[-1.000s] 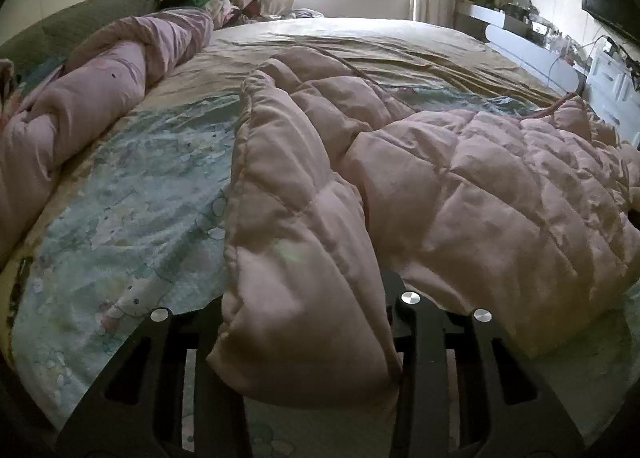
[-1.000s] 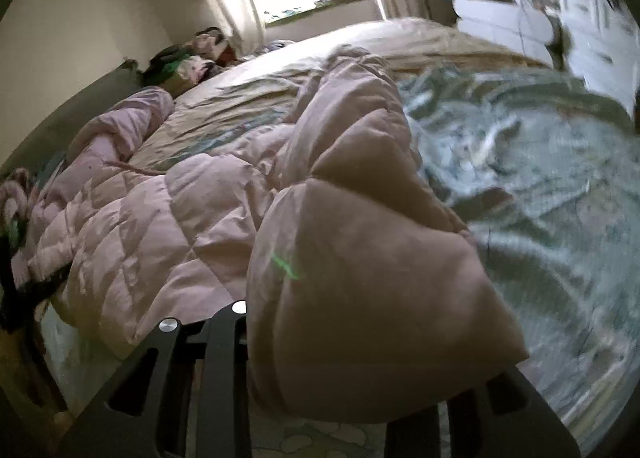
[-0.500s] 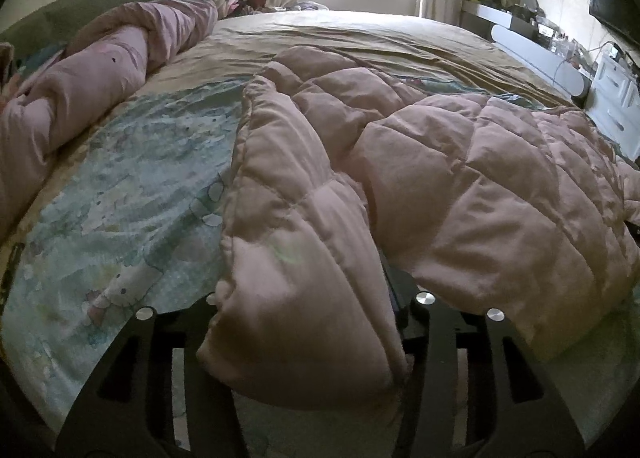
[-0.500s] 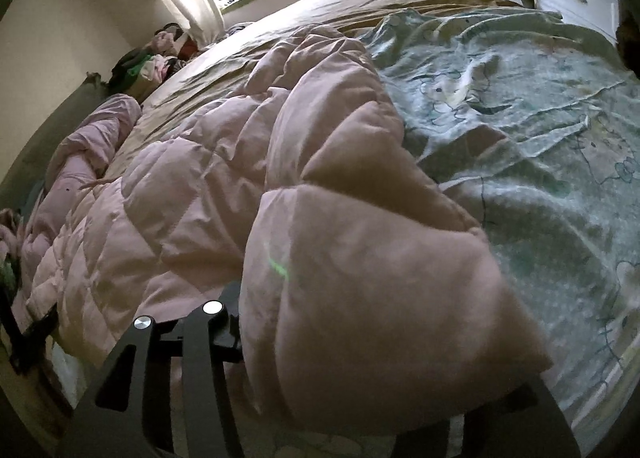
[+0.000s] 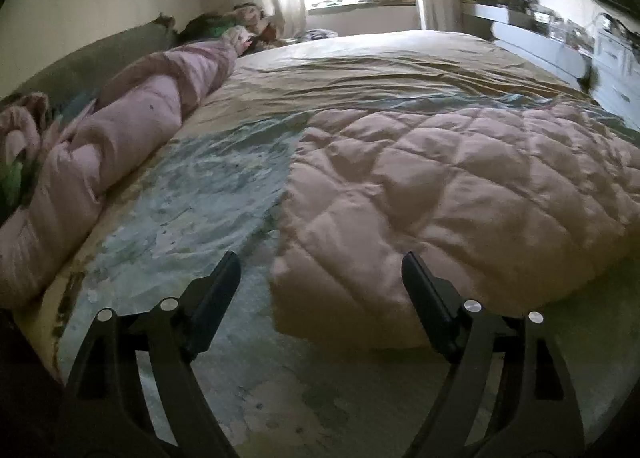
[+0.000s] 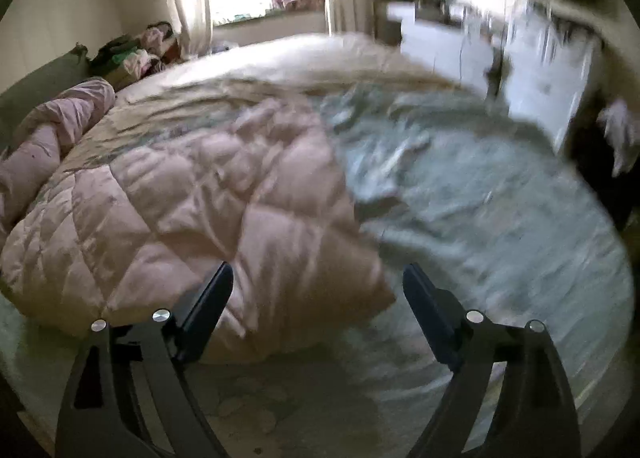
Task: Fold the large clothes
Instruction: 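Release the blanket and open both tools over the bundle, then press the folded pink blanket flat with both open tools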
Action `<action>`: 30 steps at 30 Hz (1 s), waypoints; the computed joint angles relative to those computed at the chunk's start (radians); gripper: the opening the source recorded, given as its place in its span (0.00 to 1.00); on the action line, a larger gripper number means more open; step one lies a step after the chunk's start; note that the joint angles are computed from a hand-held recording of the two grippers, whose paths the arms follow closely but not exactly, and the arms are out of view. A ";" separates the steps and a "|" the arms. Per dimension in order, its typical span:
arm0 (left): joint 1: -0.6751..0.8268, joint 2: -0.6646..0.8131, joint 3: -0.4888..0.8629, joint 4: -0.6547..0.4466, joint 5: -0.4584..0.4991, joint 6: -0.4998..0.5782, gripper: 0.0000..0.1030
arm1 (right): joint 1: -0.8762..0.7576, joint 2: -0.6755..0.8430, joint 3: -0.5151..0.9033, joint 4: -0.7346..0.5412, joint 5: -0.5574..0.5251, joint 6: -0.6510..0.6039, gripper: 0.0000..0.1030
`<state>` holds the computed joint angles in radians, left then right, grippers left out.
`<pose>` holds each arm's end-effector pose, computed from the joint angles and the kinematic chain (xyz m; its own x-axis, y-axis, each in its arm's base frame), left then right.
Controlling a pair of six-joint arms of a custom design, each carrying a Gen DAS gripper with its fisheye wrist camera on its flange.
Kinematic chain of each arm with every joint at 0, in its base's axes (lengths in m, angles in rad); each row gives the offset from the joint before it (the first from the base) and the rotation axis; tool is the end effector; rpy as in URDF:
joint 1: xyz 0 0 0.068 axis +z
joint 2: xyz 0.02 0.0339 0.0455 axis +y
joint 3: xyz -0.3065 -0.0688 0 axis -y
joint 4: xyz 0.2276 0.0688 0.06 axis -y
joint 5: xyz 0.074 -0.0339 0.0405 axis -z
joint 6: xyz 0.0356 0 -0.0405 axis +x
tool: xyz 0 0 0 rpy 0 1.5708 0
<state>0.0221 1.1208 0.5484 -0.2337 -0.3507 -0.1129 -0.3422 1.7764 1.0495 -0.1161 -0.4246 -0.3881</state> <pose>0.1846 0.0163 0.2391 -0.6877 -0.1210 -0.7158 -0.3382 0.9259 0.1683 0.3472 -0.1081 0.2277 -0.6691 -0.1277 -0.7321 -0.2221 0.9745 0.0330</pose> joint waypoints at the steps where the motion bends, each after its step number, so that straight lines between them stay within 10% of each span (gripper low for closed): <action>1: -0.033 -0.007 0.010 -0.021 -0.011 -0.019 0.73 | 0.004 -0.016 -0.008 0.014 -0.003 -0.002 0.84; 7: -0.163 0.160 0.098 0.025 0.050 -0.080 0.79 | 0.127 0.023 0.122 -0.156 -0.128 -0.089 0.86; 16: -0.108 0.552 0.301 0.082 0.089 -0.065 0.92 | 0.371 0.249 0.458 -0.344 0.047 -0.068 0.86; 30: -0.027 0.731 0.445 0.093 0.174 -0.031 0.92 | 0.465 0.730 1.155 -0.760 0.228 0.019 0.96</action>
